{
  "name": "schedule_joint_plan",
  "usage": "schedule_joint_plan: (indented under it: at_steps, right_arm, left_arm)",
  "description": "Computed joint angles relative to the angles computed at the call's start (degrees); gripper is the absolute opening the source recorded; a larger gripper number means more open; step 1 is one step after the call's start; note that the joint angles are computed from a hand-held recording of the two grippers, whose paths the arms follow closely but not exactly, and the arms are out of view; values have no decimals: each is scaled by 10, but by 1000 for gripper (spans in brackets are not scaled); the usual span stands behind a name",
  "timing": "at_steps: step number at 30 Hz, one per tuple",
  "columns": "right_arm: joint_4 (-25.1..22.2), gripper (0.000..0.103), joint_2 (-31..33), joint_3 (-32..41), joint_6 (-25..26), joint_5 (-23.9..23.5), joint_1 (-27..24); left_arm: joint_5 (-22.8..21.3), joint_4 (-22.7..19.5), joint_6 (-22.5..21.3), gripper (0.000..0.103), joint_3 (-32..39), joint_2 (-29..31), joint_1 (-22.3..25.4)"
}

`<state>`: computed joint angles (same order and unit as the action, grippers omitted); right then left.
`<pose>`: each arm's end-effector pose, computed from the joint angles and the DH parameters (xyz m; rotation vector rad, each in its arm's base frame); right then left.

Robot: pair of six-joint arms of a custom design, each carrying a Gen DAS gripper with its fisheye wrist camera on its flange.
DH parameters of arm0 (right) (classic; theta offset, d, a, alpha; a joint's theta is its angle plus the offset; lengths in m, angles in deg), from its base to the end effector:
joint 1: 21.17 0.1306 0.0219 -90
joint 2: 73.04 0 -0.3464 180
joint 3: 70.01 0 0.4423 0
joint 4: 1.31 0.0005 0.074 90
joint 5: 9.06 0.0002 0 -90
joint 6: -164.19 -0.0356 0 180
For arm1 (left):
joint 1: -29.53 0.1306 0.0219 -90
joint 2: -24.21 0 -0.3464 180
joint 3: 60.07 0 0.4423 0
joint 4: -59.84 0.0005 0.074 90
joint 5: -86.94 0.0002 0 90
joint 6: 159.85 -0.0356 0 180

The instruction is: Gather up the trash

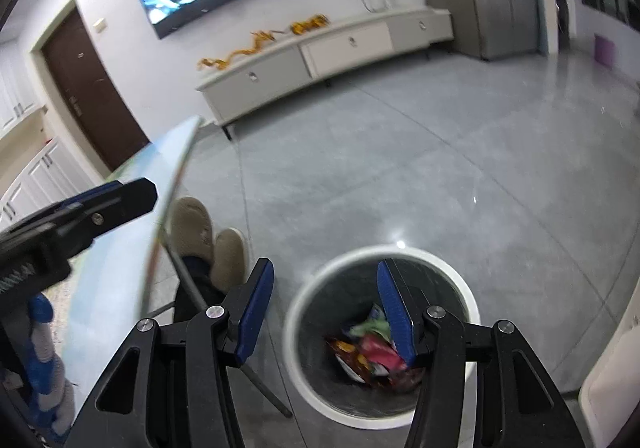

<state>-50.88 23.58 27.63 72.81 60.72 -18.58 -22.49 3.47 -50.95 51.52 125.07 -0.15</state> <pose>0.5739 0.0378 0.4019 -0.1868 2.3919 0.4579 0.5241 -0.2857 0.4761 0.0564 2.3102 -0.0269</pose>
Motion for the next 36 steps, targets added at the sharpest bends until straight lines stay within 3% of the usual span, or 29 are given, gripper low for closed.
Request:
schedule_joint_plan:
  at_steps: [8,17,27,36]
  right_arm:
    - [21,59,-47,-15,22,15,58]
    - [34,71,-77,-28,28,44,115]
    - [40,77,-106,-45,36,73,156]
    - [51,93,-120,-58,42,117,172]
  left_arm:
    - [-73,39,17,66,-124,-121,27]
    - [-131,44,34,67,-206,-221,55]
    - [-172,46,37,70,-265,-295,73]
    - [-185,50,42,82,-288,-320,72]
